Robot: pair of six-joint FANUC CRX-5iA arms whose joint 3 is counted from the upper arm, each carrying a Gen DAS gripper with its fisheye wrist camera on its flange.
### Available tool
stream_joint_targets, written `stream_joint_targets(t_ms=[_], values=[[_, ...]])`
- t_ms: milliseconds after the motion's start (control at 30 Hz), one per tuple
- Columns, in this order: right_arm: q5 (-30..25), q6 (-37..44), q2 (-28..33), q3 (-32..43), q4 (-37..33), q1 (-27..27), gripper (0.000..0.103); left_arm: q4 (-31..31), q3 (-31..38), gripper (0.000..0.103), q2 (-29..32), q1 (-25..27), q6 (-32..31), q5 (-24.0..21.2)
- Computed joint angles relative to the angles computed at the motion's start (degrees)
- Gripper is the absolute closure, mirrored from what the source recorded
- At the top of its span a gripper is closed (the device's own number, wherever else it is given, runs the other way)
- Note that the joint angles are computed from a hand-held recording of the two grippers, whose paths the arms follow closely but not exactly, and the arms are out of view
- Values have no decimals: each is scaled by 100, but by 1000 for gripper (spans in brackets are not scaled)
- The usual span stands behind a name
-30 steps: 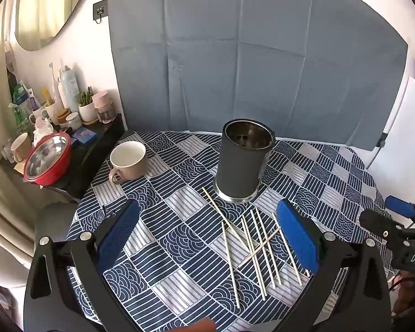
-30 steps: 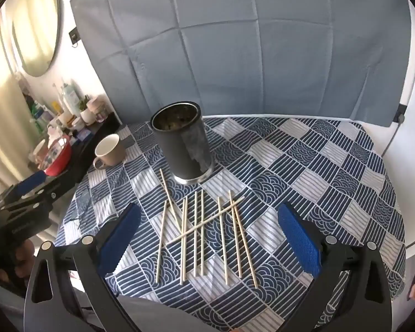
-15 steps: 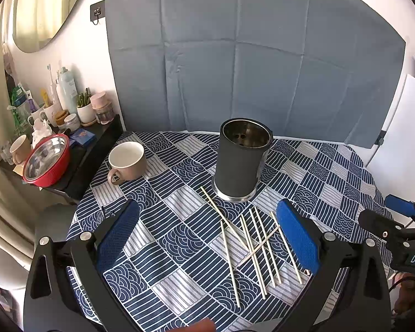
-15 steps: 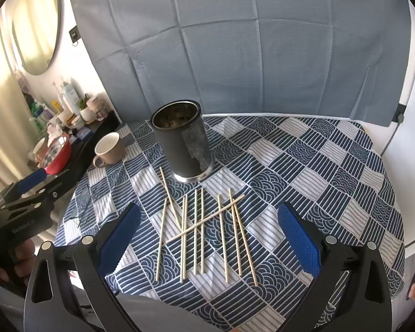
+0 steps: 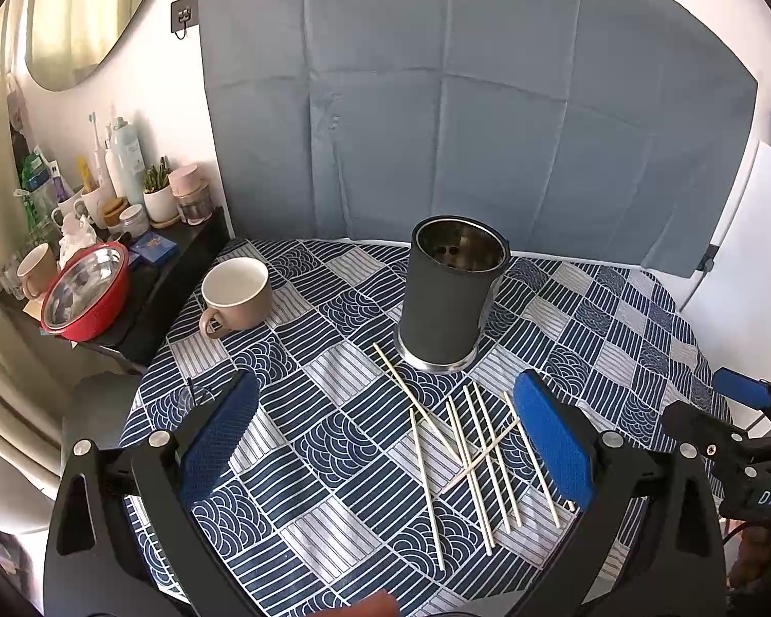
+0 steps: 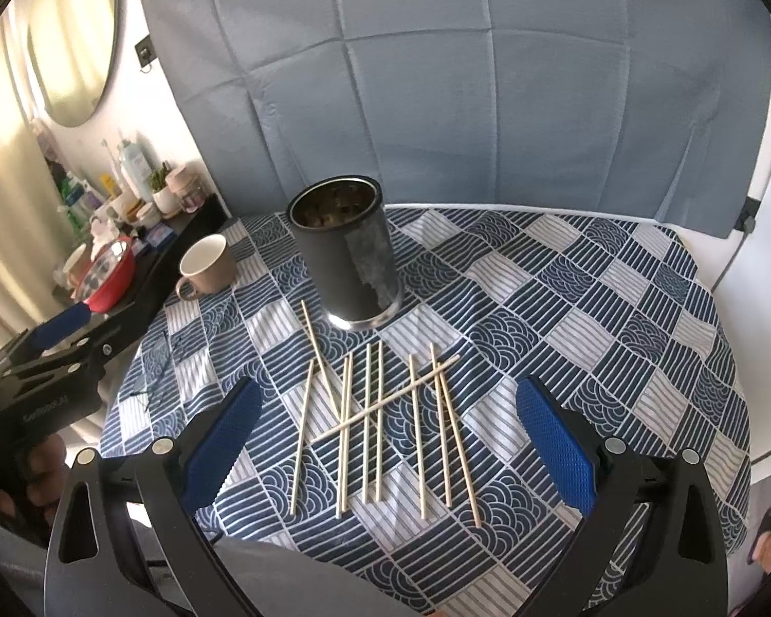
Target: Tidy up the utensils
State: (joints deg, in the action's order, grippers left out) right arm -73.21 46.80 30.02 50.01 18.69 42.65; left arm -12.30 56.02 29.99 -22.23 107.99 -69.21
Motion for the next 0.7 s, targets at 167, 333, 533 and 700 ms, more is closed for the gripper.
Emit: stream_joint_targets(t_ms=[167,333,533,700], values=[[25,-2,-19,-25,8,14,8,37,-10,6,-4,14,-39,-13],[-39,5,13,48,-21,23,8,26,-25,6,-10,12,-37,-1],[-153,52,100,206,-110,-9,8,62,-9,6,16,35,-7,-48],[-162,73,127,212,-135,-18,8,62,1,6,21,35,-4,-64]])
